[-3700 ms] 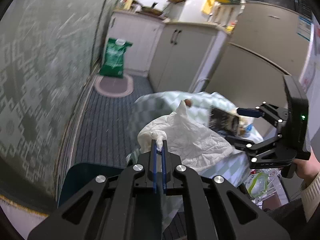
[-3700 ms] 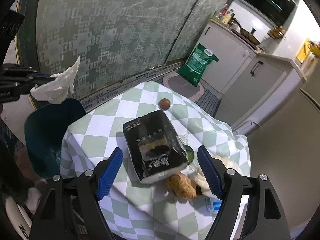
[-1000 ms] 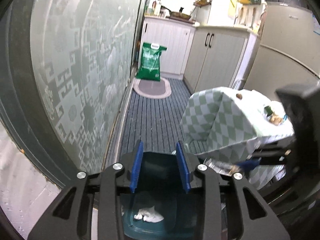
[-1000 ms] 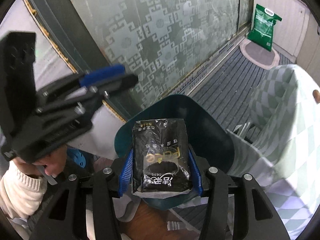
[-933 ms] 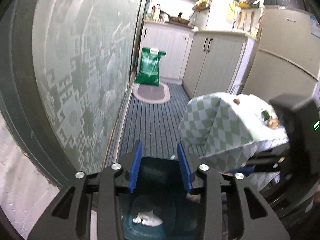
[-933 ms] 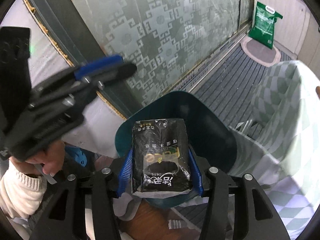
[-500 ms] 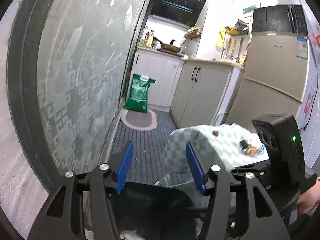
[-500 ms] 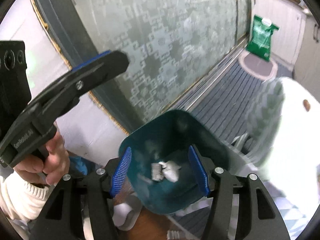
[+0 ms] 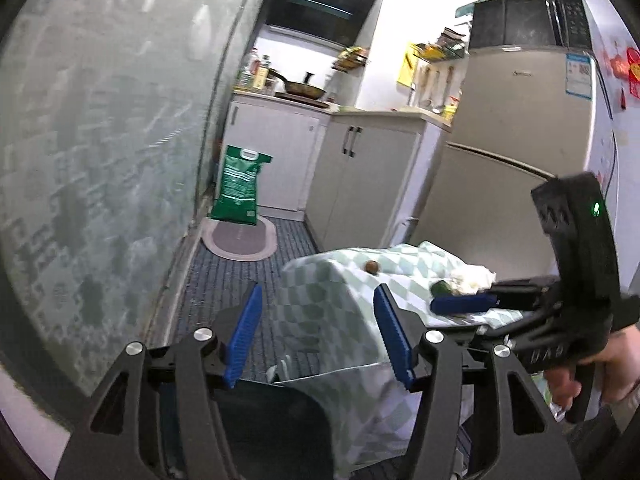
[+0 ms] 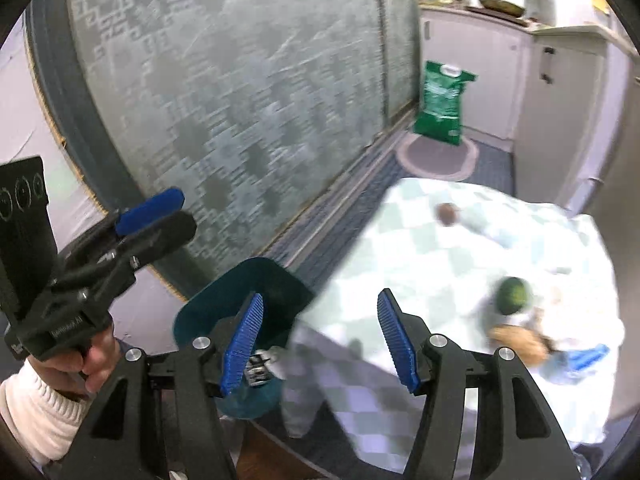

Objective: Collect trash
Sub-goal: 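Move the left gripper back to the table and grasp the bread roll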

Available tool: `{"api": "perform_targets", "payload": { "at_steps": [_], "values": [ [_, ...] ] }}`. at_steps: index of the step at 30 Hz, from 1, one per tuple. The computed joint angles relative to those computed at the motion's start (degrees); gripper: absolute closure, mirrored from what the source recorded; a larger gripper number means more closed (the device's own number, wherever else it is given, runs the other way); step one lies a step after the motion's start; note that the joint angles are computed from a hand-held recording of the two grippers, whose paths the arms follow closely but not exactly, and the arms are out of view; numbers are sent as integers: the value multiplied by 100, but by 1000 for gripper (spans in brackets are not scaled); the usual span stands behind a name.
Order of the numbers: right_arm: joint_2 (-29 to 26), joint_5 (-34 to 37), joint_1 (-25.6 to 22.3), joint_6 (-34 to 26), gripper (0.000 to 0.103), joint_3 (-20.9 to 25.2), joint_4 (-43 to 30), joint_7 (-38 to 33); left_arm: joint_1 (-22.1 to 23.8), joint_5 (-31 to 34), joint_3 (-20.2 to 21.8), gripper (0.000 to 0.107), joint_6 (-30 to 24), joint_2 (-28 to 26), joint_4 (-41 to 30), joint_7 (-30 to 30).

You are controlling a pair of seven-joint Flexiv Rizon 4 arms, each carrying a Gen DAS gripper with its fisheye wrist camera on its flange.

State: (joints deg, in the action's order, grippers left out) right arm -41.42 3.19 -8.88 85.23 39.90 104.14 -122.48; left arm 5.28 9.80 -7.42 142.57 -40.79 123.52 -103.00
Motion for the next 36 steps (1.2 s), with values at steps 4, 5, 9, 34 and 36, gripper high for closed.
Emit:
{"api": "perform_targets", "payload": {
  "at_steps": [4,5,9,34,36],
  "values": [
    [76,18,-213,202,43,-108,24,-8,43,264,-295,47,-351,-130,-343,-88],
    [79,16,-283,230,43,-122,16,15,58,326,-352,47,-419,-150,-403,-118],
    [111,-21,-477,408,43,-253,-24,179,-51,381,-507,47,-700,-292,-707,-126],
    [-195,-243,-1696,229,43,89,-145,231,-1309,-673,-665,44,-2168,-1204,-2482,864],
    [-202,-215,-1723,201,43,91,-150,176,-1503,-927,-514,44,-2191,-1226,-2552,963]
  ]
}}
